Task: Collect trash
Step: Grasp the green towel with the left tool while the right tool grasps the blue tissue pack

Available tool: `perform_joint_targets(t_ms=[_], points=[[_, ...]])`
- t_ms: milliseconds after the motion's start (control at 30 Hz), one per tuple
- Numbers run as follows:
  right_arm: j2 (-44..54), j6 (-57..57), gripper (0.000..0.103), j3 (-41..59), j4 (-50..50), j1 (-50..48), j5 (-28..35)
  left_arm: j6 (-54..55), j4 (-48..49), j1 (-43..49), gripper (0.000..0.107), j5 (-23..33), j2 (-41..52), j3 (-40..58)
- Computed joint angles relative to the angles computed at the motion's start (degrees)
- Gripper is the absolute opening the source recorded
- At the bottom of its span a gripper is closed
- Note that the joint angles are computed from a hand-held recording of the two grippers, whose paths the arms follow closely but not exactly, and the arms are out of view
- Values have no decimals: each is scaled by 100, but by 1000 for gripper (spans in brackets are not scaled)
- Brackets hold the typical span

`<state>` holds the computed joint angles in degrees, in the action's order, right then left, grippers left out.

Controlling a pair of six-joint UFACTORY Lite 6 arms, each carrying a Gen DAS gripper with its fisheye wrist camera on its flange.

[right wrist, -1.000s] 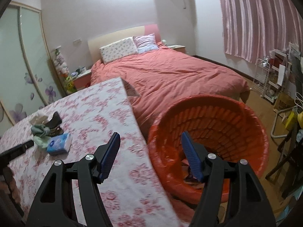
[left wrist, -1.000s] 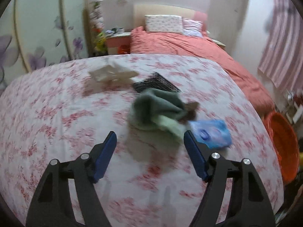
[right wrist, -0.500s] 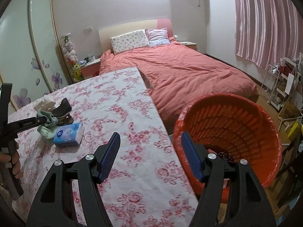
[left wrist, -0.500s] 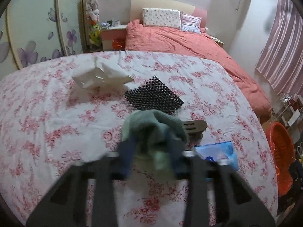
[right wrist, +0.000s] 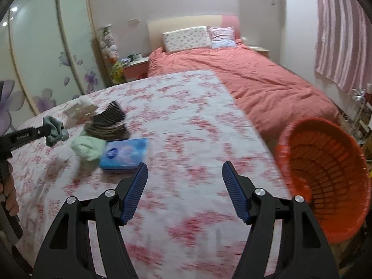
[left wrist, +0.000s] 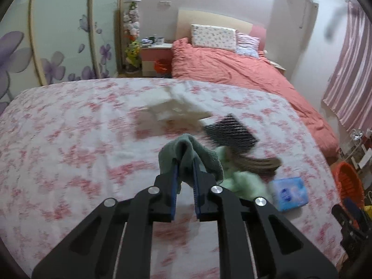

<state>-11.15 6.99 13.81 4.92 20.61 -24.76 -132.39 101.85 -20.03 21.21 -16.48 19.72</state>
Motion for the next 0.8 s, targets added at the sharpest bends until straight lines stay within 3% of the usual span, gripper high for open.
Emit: perform_joint_targets(t_ms=[167, 267, 333, 500, 667, 800], points=[[886, 455, 67, 690, 16, 577, 45, -157, 588, 737, 13, -302, -480, -664], [1316, 816, 78, 1064, -84, 836, 111, -952, 1622, 1152, 13, -522, -561, -978], [1557, 724, 80, 1298, 156, 1024, 168, -1486, 2235, 1283, 13, -577, -539, -1098], [2058, -563, 82, 1790, 1644, 1475, 280, -2850, 3694, 1485, 13, -525, -314, -1233], [2495, -2187, 82, 2203, 3288, 1775, 234, -3489, 4316, 1596, 22, -532, -206, -1214], [2563, -1831, 75, 2231, 2856, 1435, 393, -3734, 4526, 1605, 30, -523, -79, -1146]])
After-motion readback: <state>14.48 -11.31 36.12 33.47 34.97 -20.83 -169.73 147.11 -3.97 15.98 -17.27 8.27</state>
